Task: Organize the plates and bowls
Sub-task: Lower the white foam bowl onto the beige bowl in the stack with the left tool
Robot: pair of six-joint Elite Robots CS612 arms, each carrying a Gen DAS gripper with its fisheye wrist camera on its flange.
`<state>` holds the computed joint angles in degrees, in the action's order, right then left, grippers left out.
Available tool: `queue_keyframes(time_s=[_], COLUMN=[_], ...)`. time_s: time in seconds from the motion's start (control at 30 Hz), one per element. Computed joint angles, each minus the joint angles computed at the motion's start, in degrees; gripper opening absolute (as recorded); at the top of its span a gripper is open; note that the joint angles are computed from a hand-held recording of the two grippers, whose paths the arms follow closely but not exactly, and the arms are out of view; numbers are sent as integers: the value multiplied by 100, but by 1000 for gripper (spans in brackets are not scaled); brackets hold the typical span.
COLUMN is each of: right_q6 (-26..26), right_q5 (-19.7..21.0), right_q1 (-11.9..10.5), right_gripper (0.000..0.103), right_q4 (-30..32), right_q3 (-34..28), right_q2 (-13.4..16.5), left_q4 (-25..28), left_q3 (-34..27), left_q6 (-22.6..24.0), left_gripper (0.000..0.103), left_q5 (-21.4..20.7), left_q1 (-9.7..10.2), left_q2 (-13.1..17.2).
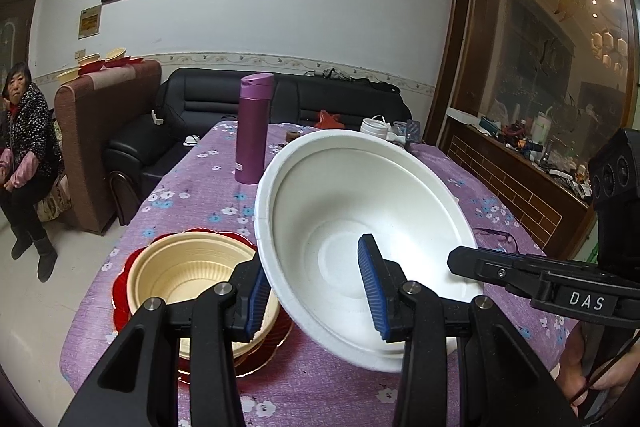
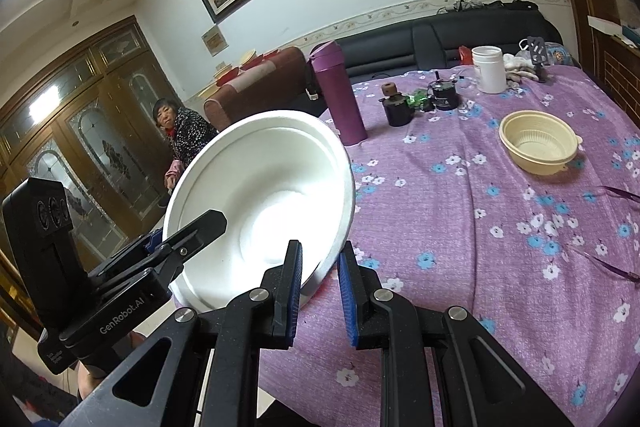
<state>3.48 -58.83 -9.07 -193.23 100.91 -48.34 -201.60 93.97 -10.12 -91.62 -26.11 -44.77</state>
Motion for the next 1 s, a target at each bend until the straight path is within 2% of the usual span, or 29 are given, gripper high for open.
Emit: queue_keyframes(time_s=[0.6,0.83,1.0], right_q6=[-120,-90,-172], right_q5=[10,151,93], right_q1=[195,300,417], right_gripper=[20,20,20], right_q4=[452,906,1231], right_q3=[-440,-755,-981], right_q2=[111,267,385], left_q4=[-106,-73,108], left_q3=[90,66,-39], left_q6=[-90,-287,-556], left_gripper=[40,40,40], left_q5=[195,215,118], left_q1=[139,269,407], left_q2=[-60,-26,78])
